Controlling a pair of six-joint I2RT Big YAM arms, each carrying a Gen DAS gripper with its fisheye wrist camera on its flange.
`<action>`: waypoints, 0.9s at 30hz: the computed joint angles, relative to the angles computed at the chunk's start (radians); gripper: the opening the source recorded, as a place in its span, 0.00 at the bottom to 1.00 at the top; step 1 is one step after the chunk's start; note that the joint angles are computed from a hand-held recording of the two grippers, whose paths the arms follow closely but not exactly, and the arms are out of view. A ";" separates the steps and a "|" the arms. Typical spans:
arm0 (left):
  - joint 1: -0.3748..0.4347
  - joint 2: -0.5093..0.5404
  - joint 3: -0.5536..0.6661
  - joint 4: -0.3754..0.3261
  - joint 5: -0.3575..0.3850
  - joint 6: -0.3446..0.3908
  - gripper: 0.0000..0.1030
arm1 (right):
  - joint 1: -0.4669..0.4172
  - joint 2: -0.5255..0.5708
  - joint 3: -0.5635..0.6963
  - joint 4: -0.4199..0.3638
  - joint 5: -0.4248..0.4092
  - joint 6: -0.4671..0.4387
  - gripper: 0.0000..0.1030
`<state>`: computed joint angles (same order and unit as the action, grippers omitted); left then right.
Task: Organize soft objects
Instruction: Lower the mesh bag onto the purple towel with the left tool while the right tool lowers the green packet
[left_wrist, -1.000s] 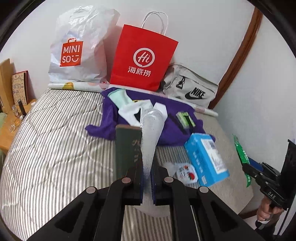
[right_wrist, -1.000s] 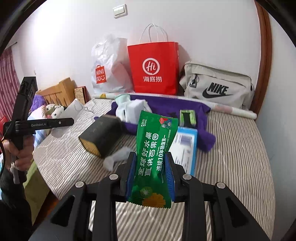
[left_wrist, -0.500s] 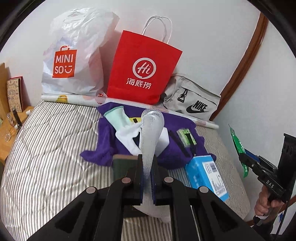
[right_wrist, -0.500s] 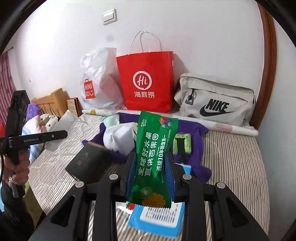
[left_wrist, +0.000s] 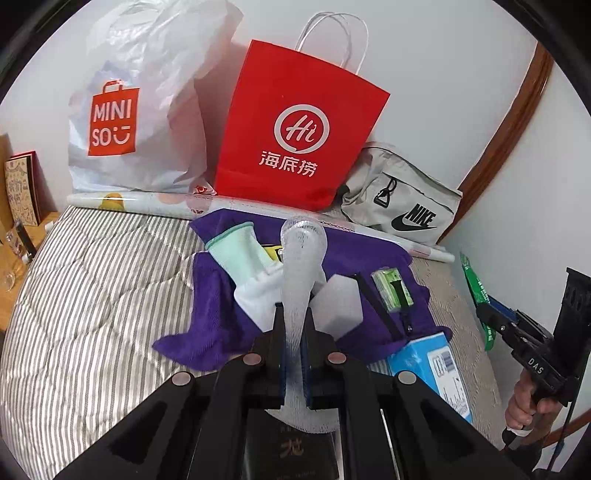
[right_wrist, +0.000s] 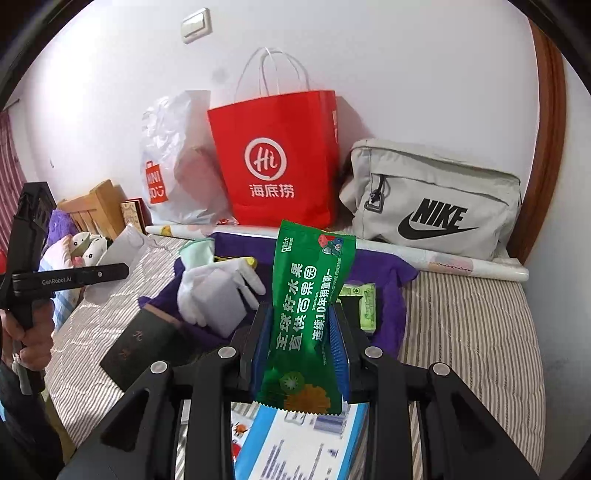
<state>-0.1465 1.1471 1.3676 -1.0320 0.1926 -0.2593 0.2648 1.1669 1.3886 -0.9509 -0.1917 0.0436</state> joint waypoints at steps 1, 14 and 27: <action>0.000 0.010 0.006 0.002 0.003 -0.002 0.06 | -0.006 0.012 0.002 0.002 -0.007 -0.002 0.30; 0.014 0.119 0.071 0.026 0.002 0.002 0.06 | -0.043 0.180 0.086 -0.010 -0.069 -0.049 0.30; 0.021 0.208 0.115 0.032 0.086 0.000 0.06 | -0.022 0.273 0.118 -0.055 -0.058 -0.119 0.30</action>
<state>-0.1255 1.3553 1.4826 -1.0004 0.2790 -0.2590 0.2428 1.4396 1.5069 -1.0059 -0.2502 -0.0758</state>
